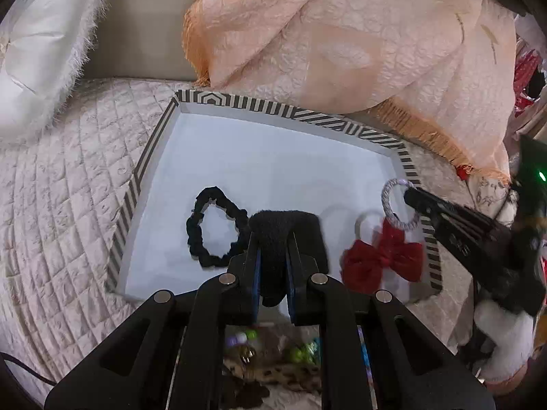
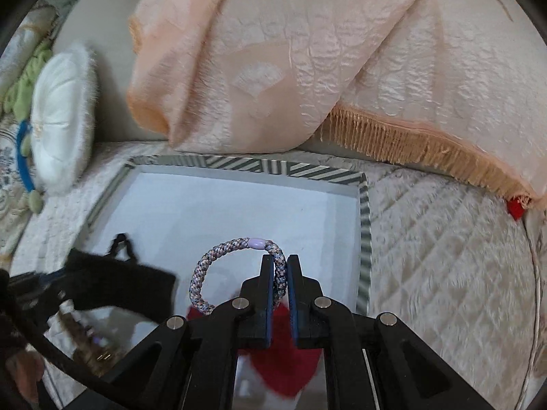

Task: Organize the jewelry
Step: 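Lower both into the striped box and open the right tool while the left releases the pouch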

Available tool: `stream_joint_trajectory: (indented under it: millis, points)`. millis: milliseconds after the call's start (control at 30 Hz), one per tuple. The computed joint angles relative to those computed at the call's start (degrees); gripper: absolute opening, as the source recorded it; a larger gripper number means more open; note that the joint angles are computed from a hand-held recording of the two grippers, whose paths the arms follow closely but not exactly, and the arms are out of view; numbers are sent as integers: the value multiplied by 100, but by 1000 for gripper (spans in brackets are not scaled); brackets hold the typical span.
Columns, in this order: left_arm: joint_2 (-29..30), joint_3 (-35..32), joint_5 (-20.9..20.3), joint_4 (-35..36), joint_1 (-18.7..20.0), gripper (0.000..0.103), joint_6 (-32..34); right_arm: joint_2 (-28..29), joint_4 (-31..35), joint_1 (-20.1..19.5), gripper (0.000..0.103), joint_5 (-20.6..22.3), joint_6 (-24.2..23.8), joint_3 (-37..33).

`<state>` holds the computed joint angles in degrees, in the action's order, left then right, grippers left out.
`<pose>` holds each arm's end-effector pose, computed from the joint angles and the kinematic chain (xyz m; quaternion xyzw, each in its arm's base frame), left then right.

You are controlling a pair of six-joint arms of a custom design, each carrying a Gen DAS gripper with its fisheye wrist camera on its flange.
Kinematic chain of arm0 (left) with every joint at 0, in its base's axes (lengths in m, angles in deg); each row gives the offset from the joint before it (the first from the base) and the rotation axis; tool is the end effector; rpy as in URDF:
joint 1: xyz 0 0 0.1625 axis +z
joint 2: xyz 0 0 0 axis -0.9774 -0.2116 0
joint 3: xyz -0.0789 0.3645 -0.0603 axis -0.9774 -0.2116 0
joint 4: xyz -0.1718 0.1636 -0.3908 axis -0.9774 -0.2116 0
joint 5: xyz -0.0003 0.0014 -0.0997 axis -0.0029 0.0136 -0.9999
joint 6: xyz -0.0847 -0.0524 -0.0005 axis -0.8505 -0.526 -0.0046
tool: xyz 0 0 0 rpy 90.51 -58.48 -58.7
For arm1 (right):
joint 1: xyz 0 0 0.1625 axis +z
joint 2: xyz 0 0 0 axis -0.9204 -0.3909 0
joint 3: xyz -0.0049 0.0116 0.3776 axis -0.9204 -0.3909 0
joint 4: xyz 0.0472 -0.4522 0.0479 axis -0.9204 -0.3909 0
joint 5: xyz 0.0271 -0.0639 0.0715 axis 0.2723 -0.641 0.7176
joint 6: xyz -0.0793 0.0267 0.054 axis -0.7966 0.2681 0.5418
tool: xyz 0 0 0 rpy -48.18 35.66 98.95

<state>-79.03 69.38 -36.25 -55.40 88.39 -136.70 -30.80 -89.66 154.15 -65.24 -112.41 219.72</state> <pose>-0.4040 -0.2682 0.0489 0.0773 0.9334 -0.2418 0.2537 0.0706 -0.3762 0.3624 0.2086 -0.9079 0.2001 0.3038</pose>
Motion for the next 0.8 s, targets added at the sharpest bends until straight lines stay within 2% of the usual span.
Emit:
stream_joint_trajectory:
  millis: [133,233,333,367,400,433,467,500,533,600,800]
  points:
    - [52,79,-33,-220,147,11,102,656,-495,-107,7,-293,-18,-151]
    - [93,82,15,-158,170,11,86,881,-674,-213,7,-322,-36,-174]
    - [165,35,44,-24,163,18,38,1045,-619,-332,7,-311,106,-254]
    - [181,20,52,42,162,26,8,1051,-616,-365,7,-264,168,-269]
    - [197,-6,78,162,142,31,-47,1017,-608,-390,8,-194,221,-278]
    - [175,28,107,164,114,44,-74,949,-545,-407,9,-103,244,-278]
    - [126,78,140,129,89,51,-89,884,-501,-418,10,-32,247,-266]
    - [84,126,179,90,49,60,-124,772,-457,-431,14,75,237,-239]
    - [56,144,206,86,36,63,-138,696,-423,-422,20,103,238,-219]
    - [18,129,224,229,-32,64,-213,461,-263,-426,25,253,210,-162]
    - [-172,126,323,770,-413,64,-627,-496,295,-325,25,388,107,156]
